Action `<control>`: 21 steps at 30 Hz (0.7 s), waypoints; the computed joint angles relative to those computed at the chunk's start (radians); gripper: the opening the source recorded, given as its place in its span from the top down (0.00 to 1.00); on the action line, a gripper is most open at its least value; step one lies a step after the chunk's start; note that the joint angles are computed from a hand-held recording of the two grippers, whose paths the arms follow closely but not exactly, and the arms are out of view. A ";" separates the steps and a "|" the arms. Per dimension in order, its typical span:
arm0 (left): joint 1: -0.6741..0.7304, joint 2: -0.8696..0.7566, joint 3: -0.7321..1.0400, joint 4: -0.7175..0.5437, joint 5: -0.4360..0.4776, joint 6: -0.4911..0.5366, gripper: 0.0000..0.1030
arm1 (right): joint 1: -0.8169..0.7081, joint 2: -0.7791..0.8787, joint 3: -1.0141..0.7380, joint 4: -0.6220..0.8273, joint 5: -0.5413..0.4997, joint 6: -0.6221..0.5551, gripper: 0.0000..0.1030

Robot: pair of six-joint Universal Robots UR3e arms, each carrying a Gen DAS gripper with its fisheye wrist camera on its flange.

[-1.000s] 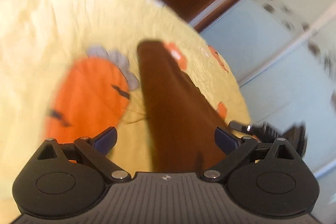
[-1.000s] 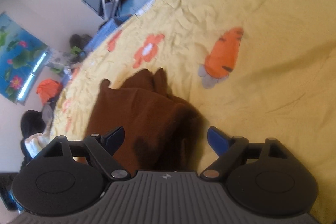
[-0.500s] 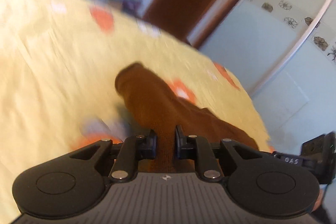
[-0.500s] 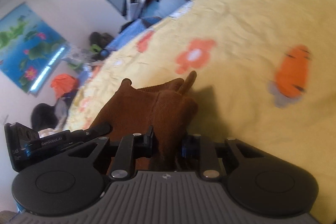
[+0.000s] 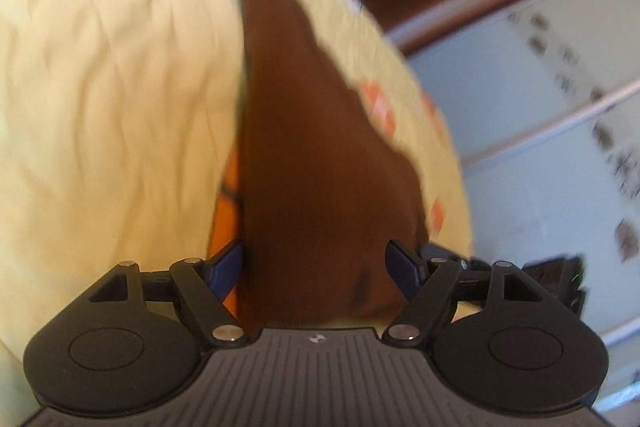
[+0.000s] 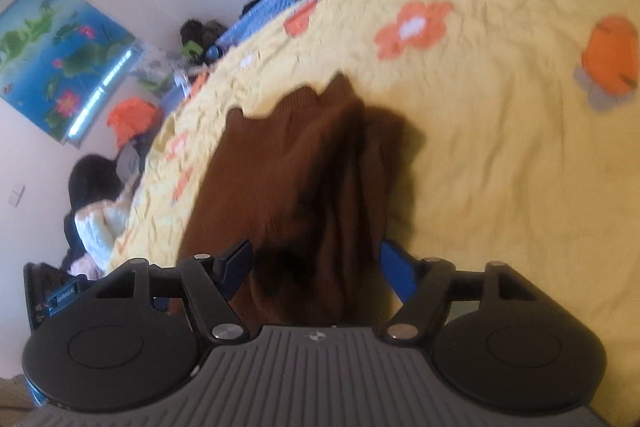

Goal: Fold small clothes

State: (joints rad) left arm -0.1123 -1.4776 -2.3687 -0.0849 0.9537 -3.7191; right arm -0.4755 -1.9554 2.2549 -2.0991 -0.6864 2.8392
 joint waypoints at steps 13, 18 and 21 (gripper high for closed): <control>-0.485 0.065 0.122 -0.085 0.764 0.209 0.56 | -0.231 -0.431 0.068 0.543 -0.009 -0.339 0.51; -0.675 -0.078 0.211 -0.021 1.000 0.368 0.36 | -0.308 -0.423 -0.078 0.835 0.136 -0.518 0.52; -0.685 -0.162 0.256 -0.037 1.039 0.397 0.36 | -0.066 -0.264 -0.045 0.337 0.067 -0.229 0.52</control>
State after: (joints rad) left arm -0.7972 -1.6396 -2.1123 -0.1215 1.9926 -3.3226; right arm -0.5420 -2.2190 2.2102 -1.7622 -0.6196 2.6102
